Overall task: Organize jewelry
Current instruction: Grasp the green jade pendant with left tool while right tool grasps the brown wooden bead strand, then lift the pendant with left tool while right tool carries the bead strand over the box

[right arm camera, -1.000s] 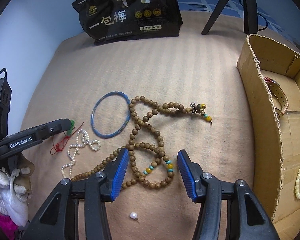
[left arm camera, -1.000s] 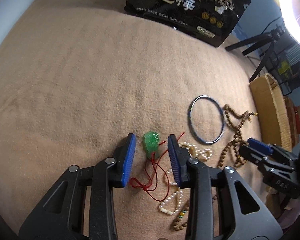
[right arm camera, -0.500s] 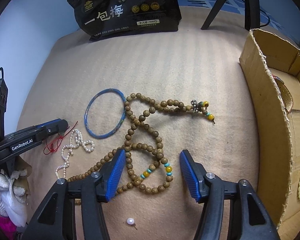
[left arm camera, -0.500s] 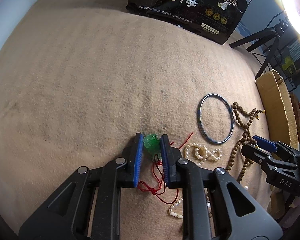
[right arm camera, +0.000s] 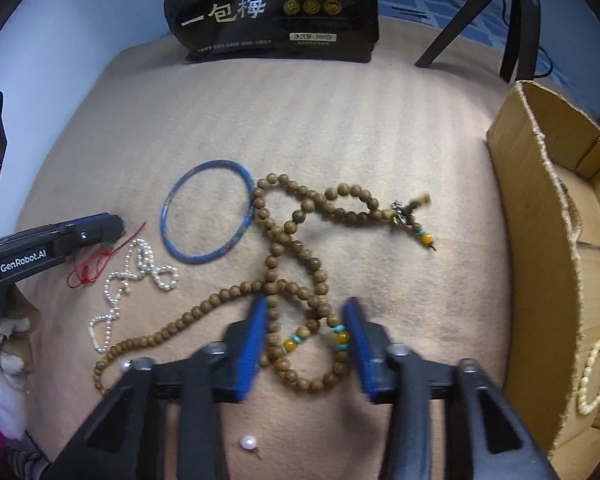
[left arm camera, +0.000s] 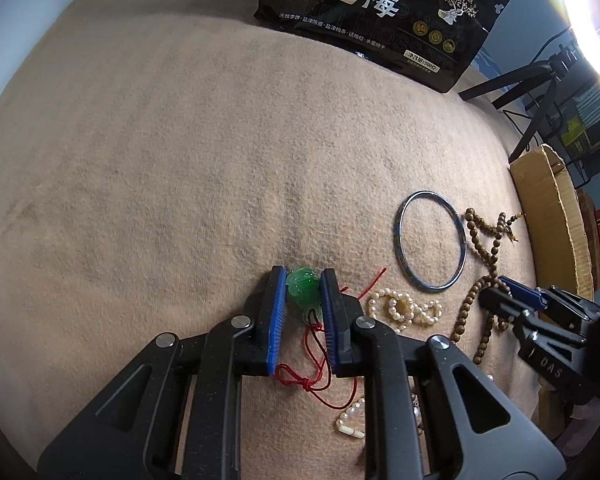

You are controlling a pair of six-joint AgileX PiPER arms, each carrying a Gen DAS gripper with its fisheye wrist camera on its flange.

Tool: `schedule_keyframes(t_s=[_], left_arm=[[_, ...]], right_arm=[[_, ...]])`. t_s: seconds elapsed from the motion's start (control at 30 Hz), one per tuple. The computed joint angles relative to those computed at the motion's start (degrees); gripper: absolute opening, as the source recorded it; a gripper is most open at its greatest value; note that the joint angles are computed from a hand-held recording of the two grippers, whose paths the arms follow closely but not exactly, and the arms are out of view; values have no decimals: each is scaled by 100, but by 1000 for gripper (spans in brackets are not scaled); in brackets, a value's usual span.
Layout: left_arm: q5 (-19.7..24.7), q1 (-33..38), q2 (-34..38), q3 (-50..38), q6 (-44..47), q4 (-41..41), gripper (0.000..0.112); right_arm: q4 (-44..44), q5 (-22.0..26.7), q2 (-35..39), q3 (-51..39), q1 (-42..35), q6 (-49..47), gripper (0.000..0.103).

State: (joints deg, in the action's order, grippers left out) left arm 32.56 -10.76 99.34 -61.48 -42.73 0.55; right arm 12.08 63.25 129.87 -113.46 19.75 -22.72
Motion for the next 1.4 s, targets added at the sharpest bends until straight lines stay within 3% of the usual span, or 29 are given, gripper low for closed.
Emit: schedule_keyframes(t_s=[0.03,0.13,0.83,1.4], left_arm=[[-1,-1,-3,4,-8,7,16],[-28,26,-53,53,25,-61,16],[265,-262,-1092,260,-780,589,16],[1078,-1316,-1720,-505,-1786,1628,16]], right_arm=[[77,22,9,-11,-40,-20,15],[234,-9,-13,57,-113,-106,11],[1181,-204,-1022,602,-429,-727,10],[2038,-269,-2376,1143,-802,-1321,10]])
